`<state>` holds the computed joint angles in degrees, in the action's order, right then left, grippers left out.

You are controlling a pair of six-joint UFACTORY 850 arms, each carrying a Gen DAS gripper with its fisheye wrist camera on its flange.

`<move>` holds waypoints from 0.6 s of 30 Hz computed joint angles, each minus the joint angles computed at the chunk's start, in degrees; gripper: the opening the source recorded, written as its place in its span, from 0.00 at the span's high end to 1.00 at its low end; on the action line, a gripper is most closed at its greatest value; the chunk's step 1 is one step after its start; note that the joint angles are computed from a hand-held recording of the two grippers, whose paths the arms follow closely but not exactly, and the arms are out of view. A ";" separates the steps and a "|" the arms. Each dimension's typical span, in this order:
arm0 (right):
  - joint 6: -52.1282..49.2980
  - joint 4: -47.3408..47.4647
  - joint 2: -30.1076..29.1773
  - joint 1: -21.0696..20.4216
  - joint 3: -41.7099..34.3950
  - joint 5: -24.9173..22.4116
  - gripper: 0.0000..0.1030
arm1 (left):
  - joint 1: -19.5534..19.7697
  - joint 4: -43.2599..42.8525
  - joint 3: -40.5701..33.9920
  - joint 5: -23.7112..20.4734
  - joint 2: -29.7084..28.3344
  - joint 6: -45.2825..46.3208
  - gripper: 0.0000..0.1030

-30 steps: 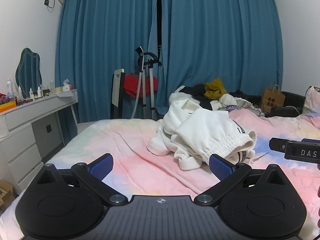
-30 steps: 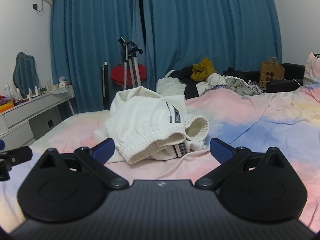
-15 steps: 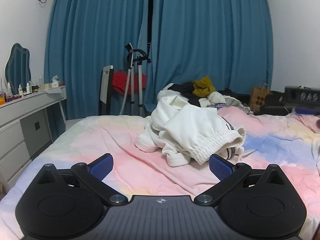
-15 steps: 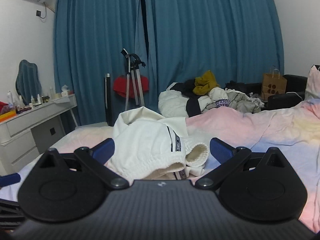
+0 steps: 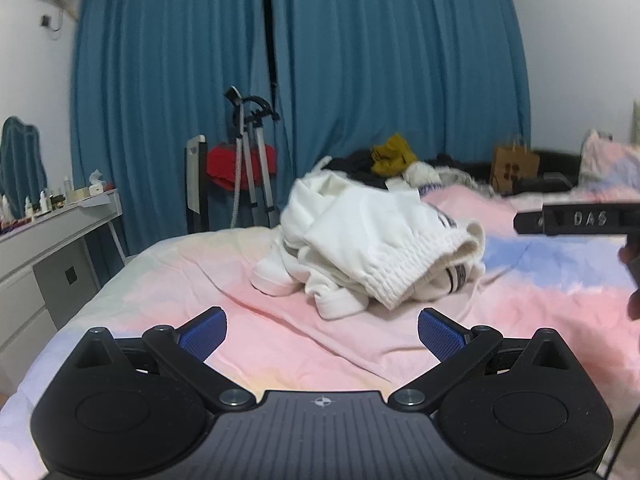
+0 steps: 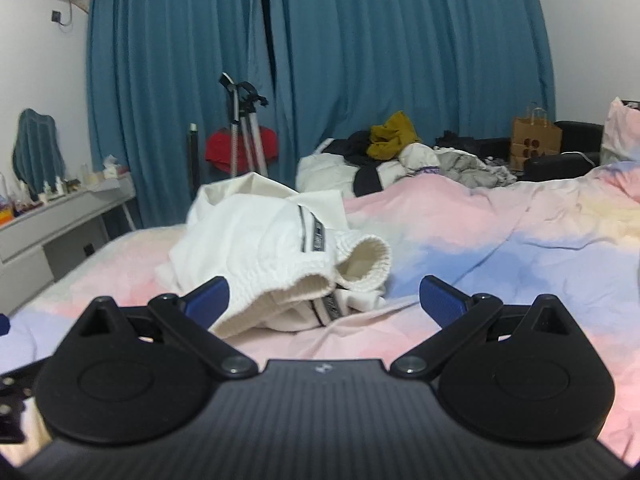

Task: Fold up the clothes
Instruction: 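Move both grippers toward the white sweatpants on the bed, then grasp the ribbed cuff with the left gripper while the right gripper grasps the other cuff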

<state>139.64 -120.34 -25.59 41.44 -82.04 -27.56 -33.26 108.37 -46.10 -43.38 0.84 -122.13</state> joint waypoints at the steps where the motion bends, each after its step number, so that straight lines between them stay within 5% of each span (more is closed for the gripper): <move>1: -0.94 1.04 -0.05 -0.09 -0.10 -0.10 0.00 | 0.23 0.66 -1.34 0.45 -1.56 1.76 0.01; 10: -1.98 8.43 -0.34 -1.92 -0.05 -3.66 0.00 | 3.04 6.50 -18.48 0.27 -20.03 12.07 0.04; 18: 1.45 10.64 -2.95 -4.31 -1.45 -1.23 0.00 | 4.69 7.63 -34.54 1.41 -33.76 17.25 0.13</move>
